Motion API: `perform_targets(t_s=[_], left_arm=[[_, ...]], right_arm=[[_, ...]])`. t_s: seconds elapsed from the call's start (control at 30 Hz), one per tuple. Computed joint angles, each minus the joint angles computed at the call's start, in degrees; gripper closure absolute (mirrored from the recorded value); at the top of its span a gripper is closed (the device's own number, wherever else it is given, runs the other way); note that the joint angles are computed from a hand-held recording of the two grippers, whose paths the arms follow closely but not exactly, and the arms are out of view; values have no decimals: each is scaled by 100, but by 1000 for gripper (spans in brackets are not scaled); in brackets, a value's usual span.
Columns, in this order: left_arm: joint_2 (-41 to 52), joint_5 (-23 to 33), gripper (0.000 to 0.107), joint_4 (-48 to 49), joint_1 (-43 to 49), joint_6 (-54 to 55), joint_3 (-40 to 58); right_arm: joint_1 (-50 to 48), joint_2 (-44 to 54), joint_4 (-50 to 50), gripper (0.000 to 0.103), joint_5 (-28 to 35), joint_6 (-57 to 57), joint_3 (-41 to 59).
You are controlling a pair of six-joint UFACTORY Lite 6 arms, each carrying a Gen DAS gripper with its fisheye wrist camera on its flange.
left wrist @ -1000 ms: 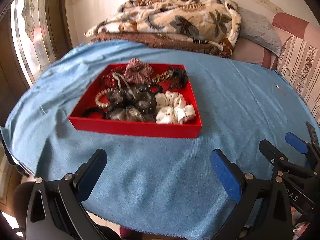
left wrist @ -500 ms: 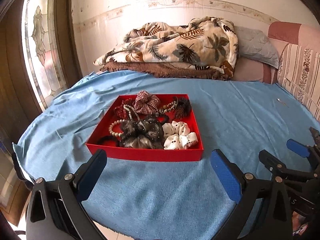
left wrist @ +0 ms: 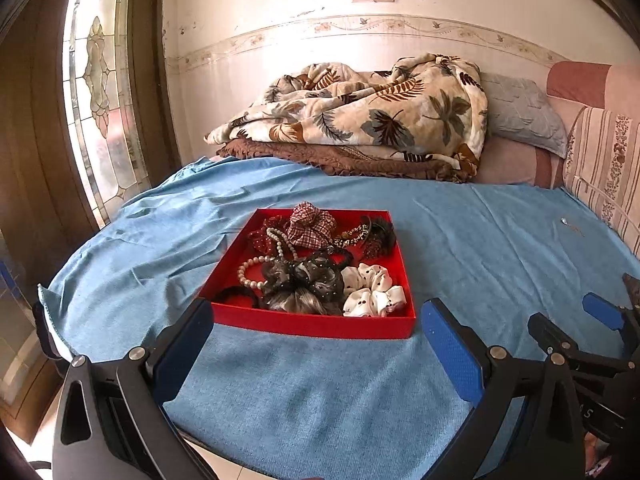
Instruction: Organize jewelry
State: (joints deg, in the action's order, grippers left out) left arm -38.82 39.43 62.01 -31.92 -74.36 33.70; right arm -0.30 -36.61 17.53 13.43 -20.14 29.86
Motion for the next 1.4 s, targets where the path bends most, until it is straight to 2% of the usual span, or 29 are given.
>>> perform_targets(t_s=[0.1,0.23,0.4,0.57,0.77,0.97,1.03,1.23,1.4], left_arm=[[-104,122,4,8,-61,-10,-5],[-234,499,4,181,-372,-181,26],[-392,990,4,365,-822,-316,81],[-547,1310,4,362,-1109,-309,113],[-598,1314,4,347,-1093,-252,111],[-566,1814,4,381,-1549,-407,206],[-490,1771,4,303,-1499,-339,255],[108,1176,4,196,-1042,-140,508],[841,511,4,167,-650,-46,835]], right_arm=[[32,-159,-158,14,-8,133,-54],[169,-490,-854,12,-28,797,-166],[198,-751,-1056,12,28,981,-226],[79,-971,-724,11,152,639,-263],[-20,-1238,-452,11,296,364,-326],[-199,-1273,297,11,457,-418,-296],[-255,-1204,596,10,528,-724,-257],[-342,-753,1176,10,656,-1327,-81],[-755,-223,1846,10,744,-2063,145]])
